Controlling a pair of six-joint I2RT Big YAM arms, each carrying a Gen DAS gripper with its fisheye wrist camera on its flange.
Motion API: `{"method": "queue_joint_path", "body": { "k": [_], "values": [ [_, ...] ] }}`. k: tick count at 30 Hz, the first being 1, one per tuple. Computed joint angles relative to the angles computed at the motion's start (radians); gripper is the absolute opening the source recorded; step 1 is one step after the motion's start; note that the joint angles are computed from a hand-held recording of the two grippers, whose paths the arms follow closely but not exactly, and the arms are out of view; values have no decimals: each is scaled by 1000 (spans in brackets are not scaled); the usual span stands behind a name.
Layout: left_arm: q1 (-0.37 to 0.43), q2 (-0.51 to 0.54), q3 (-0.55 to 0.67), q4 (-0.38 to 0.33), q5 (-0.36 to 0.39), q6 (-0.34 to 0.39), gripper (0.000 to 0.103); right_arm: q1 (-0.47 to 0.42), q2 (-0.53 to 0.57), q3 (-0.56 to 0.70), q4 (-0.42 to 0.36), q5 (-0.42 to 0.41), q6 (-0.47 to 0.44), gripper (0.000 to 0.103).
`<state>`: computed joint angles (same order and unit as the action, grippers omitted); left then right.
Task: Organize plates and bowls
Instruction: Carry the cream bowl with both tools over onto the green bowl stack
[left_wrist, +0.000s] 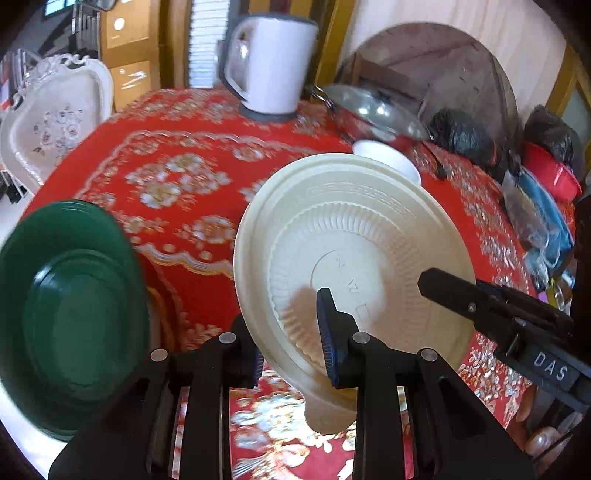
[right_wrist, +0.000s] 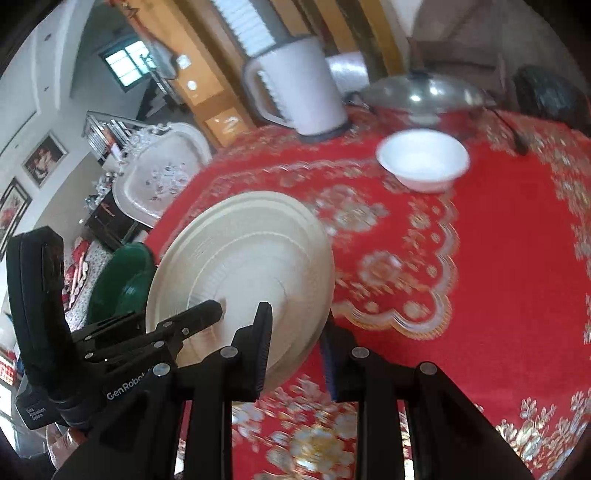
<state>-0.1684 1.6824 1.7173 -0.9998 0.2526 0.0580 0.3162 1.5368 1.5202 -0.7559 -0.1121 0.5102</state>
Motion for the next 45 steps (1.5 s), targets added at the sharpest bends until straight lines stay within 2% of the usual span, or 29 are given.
{"method": "queue_joint_path", "body": {
  "k": [10,18,33,37,41,45],
  "values": [
    [152,-46,13,-1,19,-35,25,88,148,273,-60,-28,-97,26],
    [239,-46,-14,-9,25,-44,25,153,304,478,-146,-65,-144,26],
    [278,-16,-38,-3,-4,-6,26,208,428,632,-266,-37,-157,26],
    [270,-24,-57,26,-31,16,29,216,435,640,-276,-10,-164,26],
    [272,-20,-53,24,-15,28,38,221,437,652,-291,12,-178,26],
    [276,-18,-41,15,1,21,38,222,437,652,-294,14,-180,26]
  ]
}}
